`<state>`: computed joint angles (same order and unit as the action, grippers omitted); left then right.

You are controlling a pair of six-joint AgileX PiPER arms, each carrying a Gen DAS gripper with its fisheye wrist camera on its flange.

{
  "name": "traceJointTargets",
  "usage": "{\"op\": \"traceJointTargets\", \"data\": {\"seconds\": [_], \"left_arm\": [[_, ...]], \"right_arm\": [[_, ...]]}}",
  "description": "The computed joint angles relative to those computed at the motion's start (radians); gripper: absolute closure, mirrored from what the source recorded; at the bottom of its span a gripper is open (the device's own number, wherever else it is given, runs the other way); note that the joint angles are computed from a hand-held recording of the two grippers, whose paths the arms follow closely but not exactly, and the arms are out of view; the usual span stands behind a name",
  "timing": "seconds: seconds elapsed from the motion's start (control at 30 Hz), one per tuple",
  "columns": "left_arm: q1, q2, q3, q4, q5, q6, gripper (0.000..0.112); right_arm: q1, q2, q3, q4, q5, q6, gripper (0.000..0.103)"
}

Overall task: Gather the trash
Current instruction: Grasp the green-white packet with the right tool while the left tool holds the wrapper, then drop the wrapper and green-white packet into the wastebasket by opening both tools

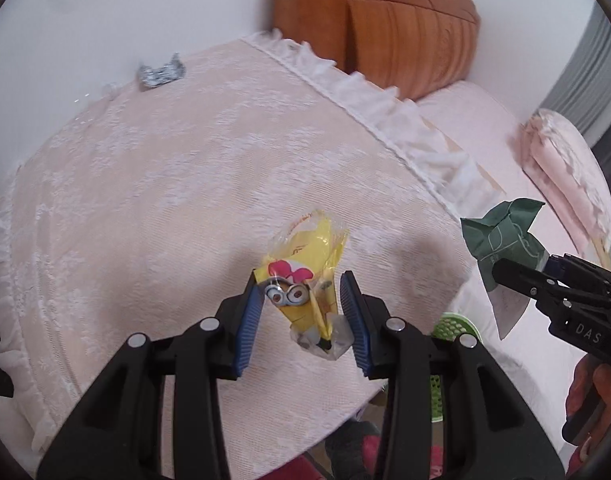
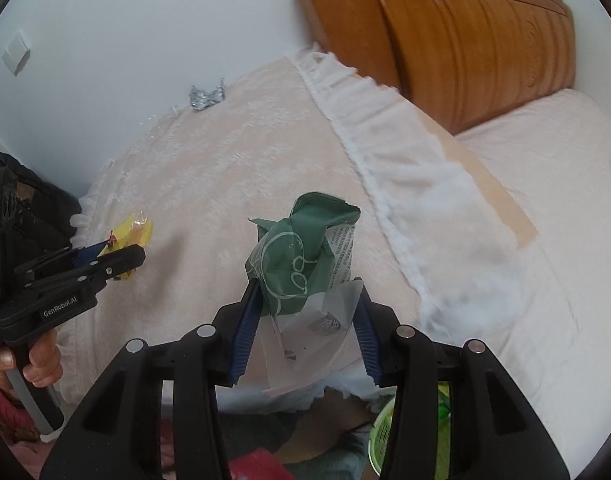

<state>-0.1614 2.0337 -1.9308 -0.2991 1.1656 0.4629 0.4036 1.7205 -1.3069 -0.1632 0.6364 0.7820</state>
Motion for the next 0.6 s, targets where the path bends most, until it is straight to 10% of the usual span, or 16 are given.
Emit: {"op": "traceJointTargets", "data": {"seconds": [0.27,0.6], "left_arm": [[-0.199,-0.169,0.245,-0.021,-0.092,0.056,0.073],[-0.462,-0.207,0.415,-0.024,-0.134,0.022,0.073]], "right_arm": [[0.015,-0.306,0.447,-0.163,-0.077,0.338,0.058],[0.028,-0.707,0.795,-0.237,0.068,0.544,0.058]]}}
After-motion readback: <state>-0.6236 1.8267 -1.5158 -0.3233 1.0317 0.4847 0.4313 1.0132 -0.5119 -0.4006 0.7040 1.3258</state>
